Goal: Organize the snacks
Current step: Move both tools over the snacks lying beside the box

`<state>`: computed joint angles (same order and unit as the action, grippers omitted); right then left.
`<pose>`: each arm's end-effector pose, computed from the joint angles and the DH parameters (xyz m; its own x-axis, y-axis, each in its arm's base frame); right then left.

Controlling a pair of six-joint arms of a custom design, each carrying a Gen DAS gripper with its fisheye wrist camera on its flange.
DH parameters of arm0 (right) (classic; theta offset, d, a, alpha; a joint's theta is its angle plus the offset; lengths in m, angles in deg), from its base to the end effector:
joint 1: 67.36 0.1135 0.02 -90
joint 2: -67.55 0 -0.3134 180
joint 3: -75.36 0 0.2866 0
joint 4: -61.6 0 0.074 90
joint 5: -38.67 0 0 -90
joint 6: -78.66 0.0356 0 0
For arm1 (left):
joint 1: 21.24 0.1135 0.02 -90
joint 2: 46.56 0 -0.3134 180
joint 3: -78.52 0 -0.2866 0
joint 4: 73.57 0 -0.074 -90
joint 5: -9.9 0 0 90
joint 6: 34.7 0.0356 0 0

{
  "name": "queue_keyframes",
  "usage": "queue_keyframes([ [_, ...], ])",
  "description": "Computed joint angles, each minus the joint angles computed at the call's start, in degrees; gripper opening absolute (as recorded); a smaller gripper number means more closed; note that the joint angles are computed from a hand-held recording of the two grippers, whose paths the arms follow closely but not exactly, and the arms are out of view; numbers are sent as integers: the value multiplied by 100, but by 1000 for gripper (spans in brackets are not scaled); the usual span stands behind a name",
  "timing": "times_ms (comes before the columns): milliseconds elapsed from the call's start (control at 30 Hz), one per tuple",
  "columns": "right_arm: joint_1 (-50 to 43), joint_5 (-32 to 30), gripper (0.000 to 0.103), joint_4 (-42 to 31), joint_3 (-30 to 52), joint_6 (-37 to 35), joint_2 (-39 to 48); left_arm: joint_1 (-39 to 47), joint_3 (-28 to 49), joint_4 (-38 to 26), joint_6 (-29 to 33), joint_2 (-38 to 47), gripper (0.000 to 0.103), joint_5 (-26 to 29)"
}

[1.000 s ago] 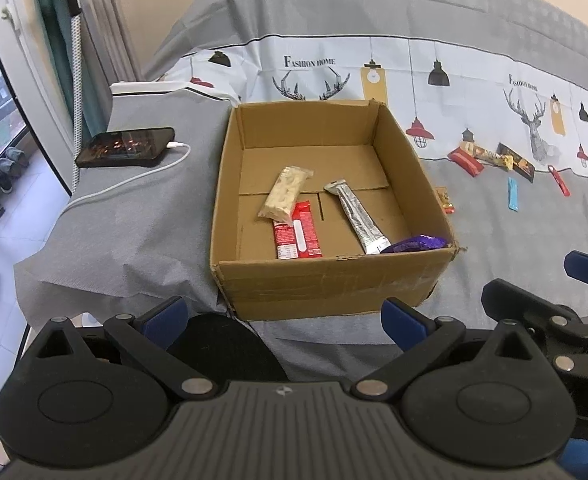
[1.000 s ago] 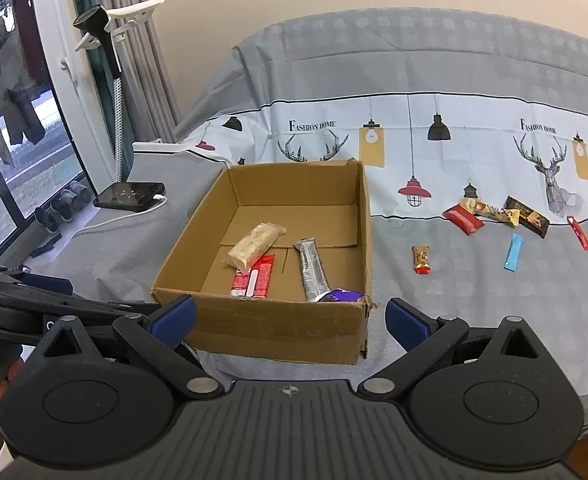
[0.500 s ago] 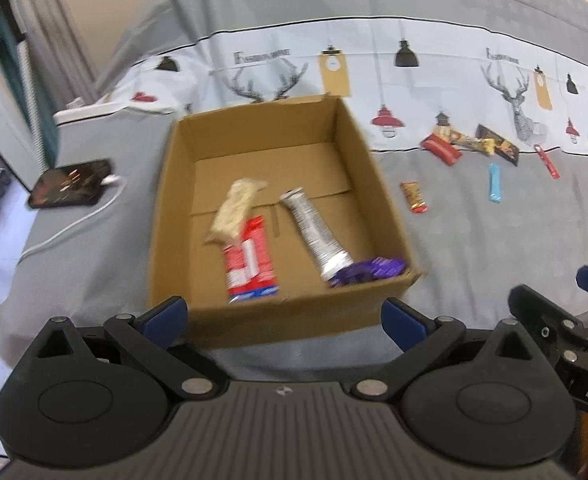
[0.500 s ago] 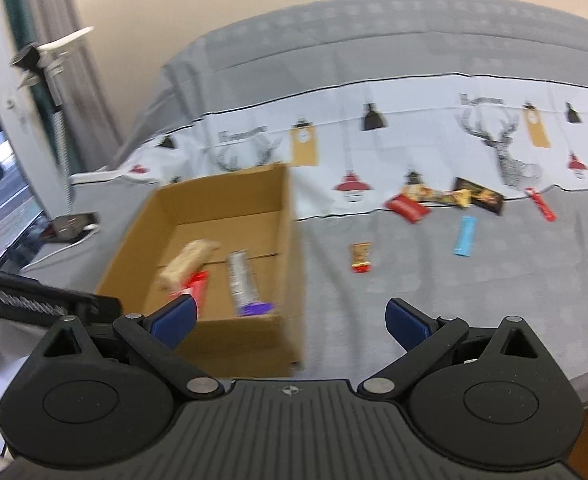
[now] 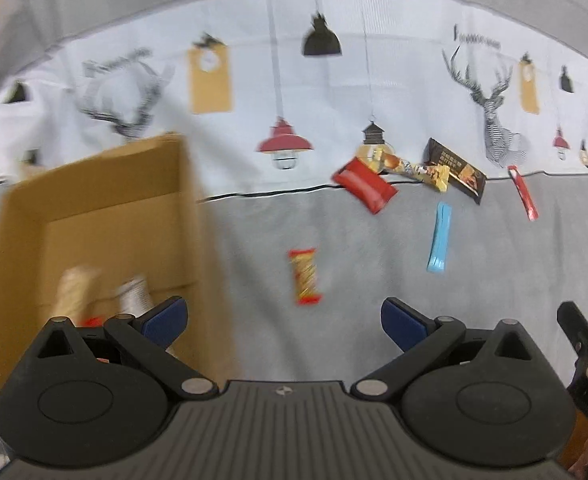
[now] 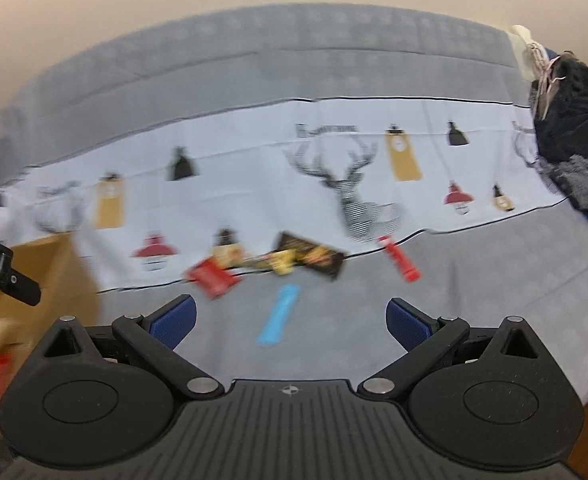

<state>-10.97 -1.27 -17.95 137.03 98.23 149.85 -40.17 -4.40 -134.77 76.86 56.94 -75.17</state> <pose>0.1496 0.1757 0.2278 -0.3920 0.5031 -0.7703 0.7176 0.6911 0.0862 0.3960 -0.1390 0.2850 -0.6833 0.6214 -0.3833 0.6508 0.7564 0.0660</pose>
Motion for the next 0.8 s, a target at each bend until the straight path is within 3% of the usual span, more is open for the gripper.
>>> queue_keyframes([
  [133,-1758,-135,101,2704,-1466,-2925,-610,-700,927,175,-965,1401,103,-333],
  [200,-2824,-511,101,4519,-2148,-4694,-613,-891,1473,170,-1340,2058,103,-320],
  [300,-4171,-1333,101,6936,-2706,-6745,110,-1097,2360,71,-1690,3006,103,-253],
  [367,-4815,-1876,101,8162,-2770,-7632,877,-1191,2968,-109,-1810,3580,103,-250],
  [500,-5510,-2565,101,9401,-2475,-8552,2079,-1284,4180,-658,-1985,4556,103,-295],
  [633,-5796,-2712,101,9654,-1953,-9360,2845,-1323,4963,-872,-2053,5144,103,-426],
  [733,-6017,-3046,101,10165,-1900,-9628,3174,-1374,4805,-460,-2083,5098,103,-532],
  [800,-6170,-3352,91,10402,-1899,-9507,3245,-1368,4876,-282,-2044,5166,103,-557],
])
